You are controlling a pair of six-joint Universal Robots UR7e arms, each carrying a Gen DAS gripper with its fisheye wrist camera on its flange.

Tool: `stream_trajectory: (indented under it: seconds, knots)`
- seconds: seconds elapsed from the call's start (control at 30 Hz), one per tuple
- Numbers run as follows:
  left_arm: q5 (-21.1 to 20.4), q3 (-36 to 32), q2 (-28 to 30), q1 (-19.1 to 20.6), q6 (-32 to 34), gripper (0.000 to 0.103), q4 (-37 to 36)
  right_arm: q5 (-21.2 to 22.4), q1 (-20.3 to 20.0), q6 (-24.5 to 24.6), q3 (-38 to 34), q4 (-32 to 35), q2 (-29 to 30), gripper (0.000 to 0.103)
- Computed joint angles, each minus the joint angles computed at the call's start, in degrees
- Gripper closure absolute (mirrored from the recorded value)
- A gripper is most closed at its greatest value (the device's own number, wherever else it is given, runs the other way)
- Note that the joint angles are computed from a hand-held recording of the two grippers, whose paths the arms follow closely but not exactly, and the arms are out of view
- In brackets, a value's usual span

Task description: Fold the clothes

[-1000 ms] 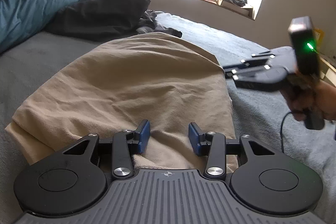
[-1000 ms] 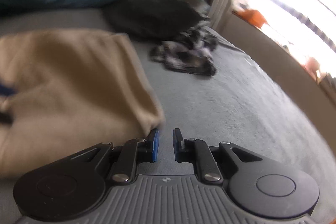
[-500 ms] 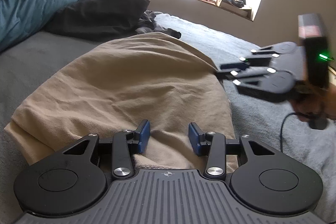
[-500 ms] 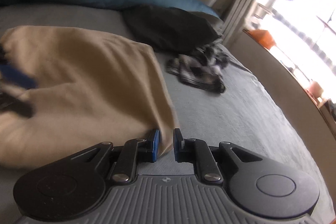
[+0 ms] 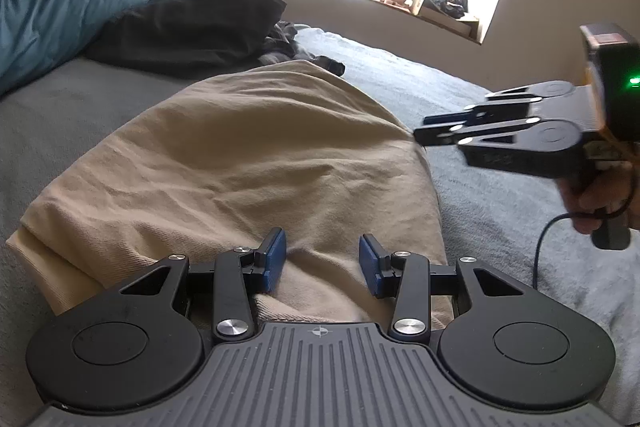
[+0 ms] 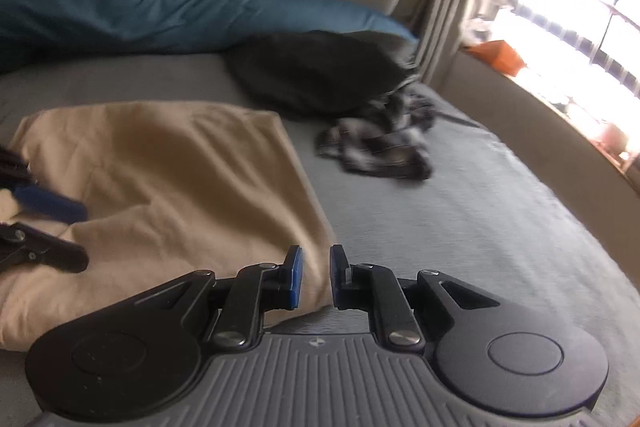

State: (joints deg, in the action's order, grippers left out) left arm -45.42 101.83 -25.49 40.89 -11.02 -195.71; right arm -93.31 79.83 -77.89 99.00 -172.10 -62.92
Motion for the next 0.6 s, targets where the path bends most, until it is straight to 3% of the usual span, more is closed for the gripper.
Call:
stream_trajectory:
  seconds: [0.17, 0.3, 0.43, 0.5, 0.6]
  knots:
    - [0.0, 0.2, 0.0, -0.1, -0.2, 0.062, -0.3, -7.6, 2.1, 8.4, -6.8, -6.1, 7.2, 0.088]
    - [0.0, 0.4, 0.3, -0.1, 0.1, 0.062, -1.8, 2.8, 1.9, 11.4, -6.3, 1.9, 3.4, 0.087]
    - [0.8, 0.4, 1.0, -0.4, 1.4, 0.061, -3.3, 9.3, 2.8, 10.7, -9.4, 21.9, 1.9, 0.087]
    - [0.7, 0.5, 1.1, -0.4, 1.8, 0.061, -3.9, 5.5, 4.0, 10.5, -11.4, 22.7, 5.0, 0.087]
    - [-0.4, 0.7, 0.7, 0.1, 1.1, 0.061, -4.3, -0.6, 4.8, 16.0, -15.5, 18.2, 11.1, 0.088]
